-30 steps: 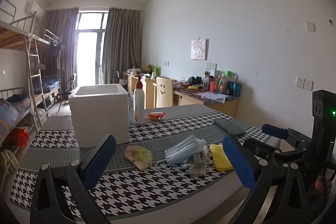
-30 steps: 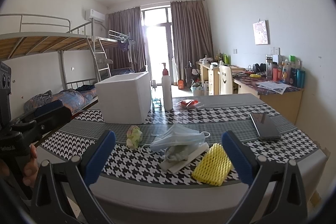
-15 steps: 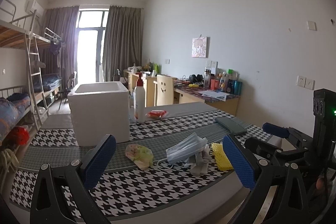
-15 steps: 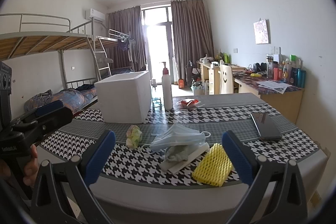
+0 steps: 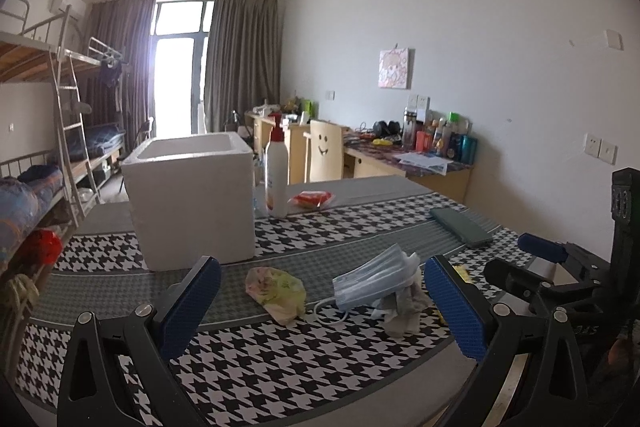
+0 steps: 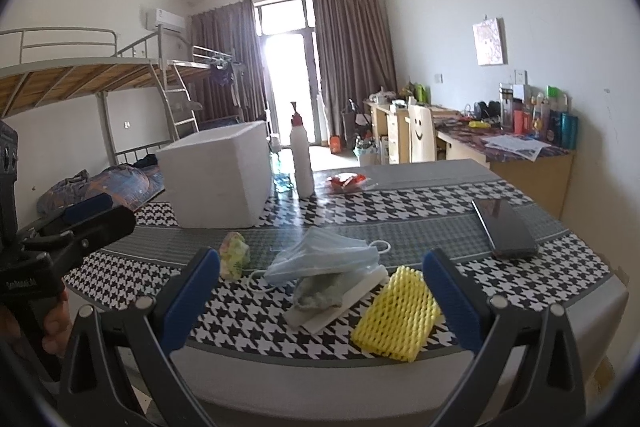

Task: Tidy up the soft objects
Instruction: 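Move left tool toward pink-green plastic bag while right tool approaches yellow foam net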

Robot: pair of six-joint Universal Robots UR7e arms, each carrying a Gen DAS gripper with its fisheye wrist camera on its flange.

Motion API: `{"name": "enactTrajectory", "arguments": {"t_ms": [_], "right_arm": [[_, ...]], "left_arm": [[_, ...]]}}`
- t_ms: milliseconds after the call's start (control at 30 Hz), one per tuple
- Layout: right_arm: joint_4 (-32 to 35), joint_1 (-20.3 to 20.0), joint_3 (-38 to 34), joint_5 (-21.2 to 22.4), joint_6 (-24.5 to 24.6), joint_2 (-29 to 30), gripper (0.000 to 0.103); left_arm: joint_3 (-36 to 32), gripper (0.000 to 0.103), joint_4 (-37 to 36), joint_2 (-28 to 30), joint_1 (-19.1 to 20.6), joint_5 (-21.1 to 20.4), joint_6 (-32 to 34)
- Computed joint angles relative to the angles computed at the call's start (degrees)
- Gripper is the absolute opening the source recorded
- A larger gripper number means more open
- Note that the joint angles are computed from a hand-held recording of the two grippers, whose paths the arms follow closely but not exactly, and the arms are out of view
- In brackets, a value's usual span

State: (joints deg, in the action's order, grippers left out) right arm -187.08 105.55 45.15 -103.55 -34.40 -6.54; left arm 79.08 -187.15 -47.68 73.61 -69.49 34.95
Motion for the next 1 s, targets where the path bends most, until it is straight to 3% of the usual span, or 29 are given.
{"name": "enactTrajectory", "arguments": {"t_ms": [1000], "right_arm": [[15.55,-1.53,-17.72,-8.95,4.68,7.83,0.102]], "left_arm": [[-19.50,0.100,16.05,11.55,1.63,11.86,-4.51]]}}
